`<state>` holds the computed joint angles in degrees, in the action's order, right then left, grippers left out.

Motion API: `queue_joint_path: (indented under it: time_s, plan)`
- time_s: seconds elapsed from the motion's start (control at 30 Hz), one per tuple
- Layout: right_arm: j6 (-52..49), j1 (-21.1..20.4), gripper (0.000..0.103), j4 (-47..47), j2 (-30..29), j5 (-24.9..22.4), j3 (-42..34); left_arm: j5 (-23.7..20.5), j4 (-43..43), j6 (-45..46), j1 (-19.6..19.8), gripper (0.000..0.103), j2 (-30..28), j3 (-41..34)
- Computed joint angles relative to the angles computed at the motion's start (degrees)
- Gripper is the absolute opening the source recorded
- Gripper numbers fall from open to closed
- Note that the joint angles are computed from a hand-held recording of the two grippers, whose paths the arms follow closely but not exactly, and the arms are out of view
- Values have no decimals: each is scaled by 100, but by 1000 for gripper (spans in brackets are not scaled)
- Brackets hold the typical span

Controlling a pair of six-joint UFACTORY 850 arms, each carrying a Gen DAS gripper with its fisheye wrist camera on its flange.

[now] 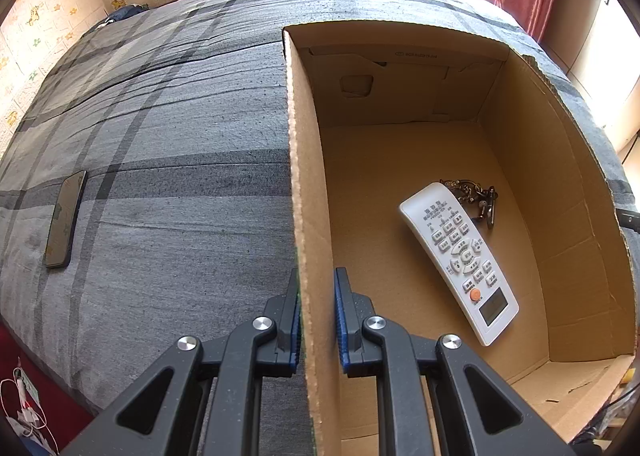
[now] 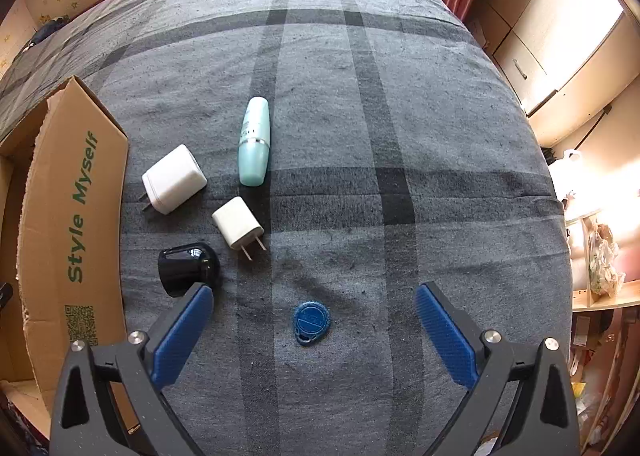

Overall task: Organize rigid objects
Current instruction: 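Move the right gripper back toward the remaining items on the bed, then lower the right gripper onto the blue key tag and close it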

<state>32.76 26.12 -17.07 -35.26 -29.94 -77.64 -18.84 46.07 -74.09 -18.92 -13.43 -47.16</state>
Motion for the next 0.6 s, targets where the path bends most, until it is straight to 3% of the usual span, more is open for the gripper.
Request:
queue_joint_path:
  time_s: [0.6]
  plan:
    - [-488,-231,103,913,-599,132,-3,-25,-27,42,-3,16,-5,-3]
